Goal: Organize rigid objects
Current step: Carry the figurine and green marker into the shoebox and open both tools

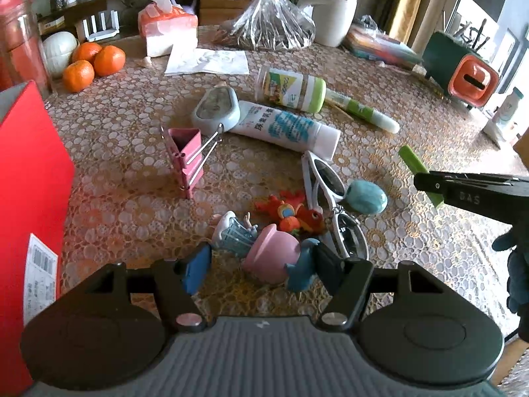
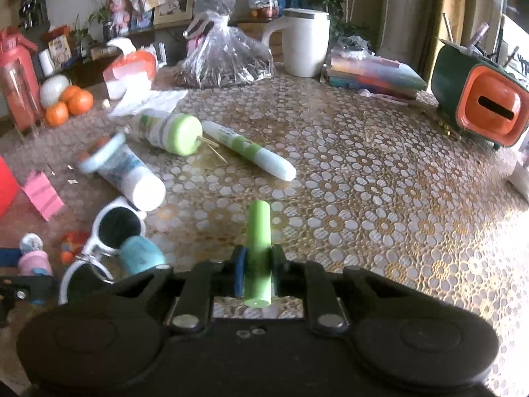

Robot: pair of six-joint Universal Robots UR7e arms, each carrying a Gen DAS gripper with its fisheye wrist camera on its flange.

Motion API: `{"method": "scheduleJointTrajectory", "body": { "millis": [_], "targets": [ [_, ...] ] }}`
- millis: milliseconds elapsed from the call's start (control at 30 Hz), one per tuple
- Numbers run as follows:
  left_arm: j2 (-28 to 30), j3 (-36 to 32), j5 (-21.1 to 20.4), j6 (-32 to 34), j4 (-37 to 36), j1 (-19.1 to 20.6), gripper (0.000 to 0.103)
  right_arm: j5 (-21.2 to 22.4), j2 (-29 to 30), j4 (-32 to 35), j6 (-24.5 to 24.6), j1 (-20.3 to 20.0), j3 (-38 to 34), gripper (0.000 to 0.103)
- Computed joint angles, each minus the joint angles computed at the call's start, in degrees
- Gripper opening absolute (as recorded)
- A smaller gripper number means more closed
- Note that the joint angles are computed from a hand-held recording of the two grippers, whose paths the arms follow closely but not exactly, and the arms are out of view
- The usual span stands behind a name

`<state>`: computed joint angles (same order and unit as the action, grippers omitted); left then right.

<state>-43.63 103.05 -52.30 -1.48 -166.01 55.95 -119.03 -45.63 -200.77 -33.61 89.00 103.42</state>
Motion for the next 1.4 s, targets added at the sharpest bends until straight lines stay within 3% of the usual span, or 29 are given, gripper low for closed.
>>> {"method": "scheduleJointTrajectory", "body": {
  "millis": [433, 700, 1033, 1400],
  "targets": [
    [-7.5, 5.9, -0.1, 0.7, -3.8, -2.8, 0.067, 4.0, -5.8, -0.2, 5.1, 6.4, 6.7, 0.015],
    [-14.7, 10.9, 2.1, 1.6, -4.4, -5.2, 0.067, 6.2, -7.1, 0.5, 6.6, 11.7, 8.5, 0.015],
    [-23.2, 15.5, 5.5, 4.0, -5.9, -5.8, 0.067, 7.1, -3.5, 1.6, 6.8, 18.2, 6.6, 0.015],
    [-29.5, 16.5, 7.9, 8.3, -7.5, -2.3, 0.067, 7.2, 4.1, 6.1, 8.0, 22.4, -0.2, 0.015]
  ]
}}
